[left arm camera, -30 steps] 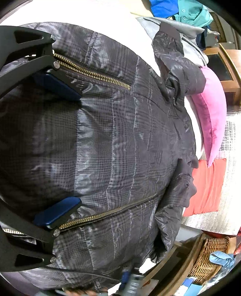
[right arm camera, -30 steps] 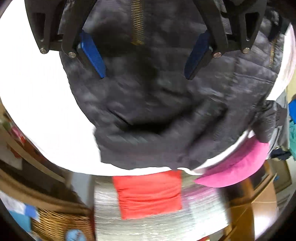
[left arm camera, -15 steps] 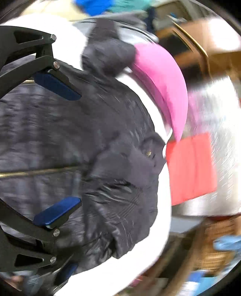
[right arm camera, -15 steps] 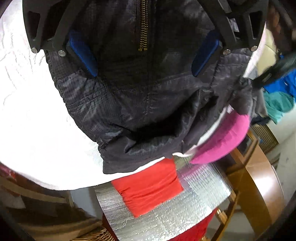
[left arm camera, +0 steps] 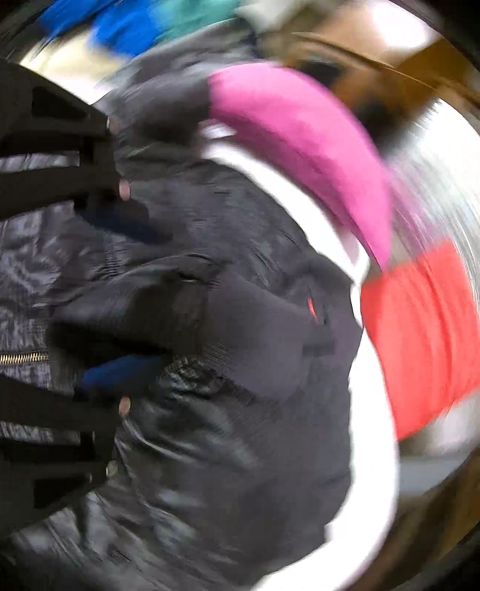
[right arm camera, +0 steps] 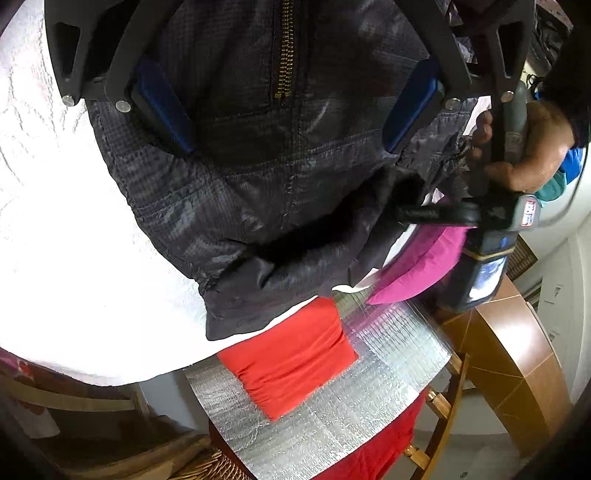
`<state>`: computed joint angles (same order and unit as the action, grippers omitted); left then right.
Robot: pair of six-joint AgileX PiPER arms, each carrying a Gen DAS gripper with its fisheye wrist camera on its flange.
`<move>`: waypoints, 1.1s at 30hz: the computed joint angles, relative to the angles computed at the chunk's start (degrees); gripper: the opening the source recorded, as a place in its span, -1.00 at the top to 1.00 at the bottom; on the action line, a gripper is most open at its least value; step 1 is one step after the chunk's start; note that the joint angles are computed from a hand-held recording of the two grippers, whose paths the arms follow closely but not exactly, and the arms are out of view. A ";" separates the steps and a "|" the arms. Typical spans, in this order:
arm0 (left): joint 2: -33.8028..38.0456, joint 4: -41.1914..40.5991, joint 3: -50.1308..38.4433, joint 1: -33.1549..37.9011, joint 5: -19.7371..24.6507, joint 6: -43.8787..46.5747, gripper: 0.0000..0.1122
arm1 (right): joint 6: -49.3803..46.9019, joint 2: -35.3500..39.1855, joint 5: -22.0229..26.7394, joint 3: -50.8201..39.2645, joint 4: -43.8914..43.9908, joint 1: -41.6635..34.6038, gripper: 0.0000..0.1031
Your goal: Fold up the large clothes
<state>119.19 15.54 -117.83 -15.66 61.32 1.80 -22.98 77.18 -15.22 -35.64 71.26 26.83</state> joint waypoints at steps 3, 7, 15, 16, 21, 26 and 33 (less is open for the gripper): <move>-3.48 -17.19 5.83 9.54 -5.06 0.60 -0.06 | 0.12 0.11 -0.04 -0.03 -0.15 -0.02 -0.99; -5.74 -35.54 13.16 19.89 -7.46 3.66 -0.34 | -0.44 0.40 0.00 -0.21 0.26 -0.10 -0.99; -3.38 -43.18 12.42 25.31 -3.96 5.12 -0.37 | -2.77 0.97 0.03 -0.83 2.27 -0.15 -0.99; -3.52 -44.23 12.92 26.33 -3.36 5.05 -0.37 | -2.89 1.08 0.00 -0.90 2.38 -0.13 -0.99; -5.60 -49.38 19.71 29.63 -5.98 7.98 -0.42 | -4.14 1.64 -0.30 -1.36 3.67 0.21 -0.99; -0.95 -51.27 13.89 30.81 -3.87 5.38 -0.41 | -5.41 2.06 -0.35 -1.80 4.92 0.29 -0.99; -5.06 -51.05 14.44 28.52 -10.96 18.06 0.82 | -6.65 2.46 -0.54 -2.15 6.20 0.52 -0.99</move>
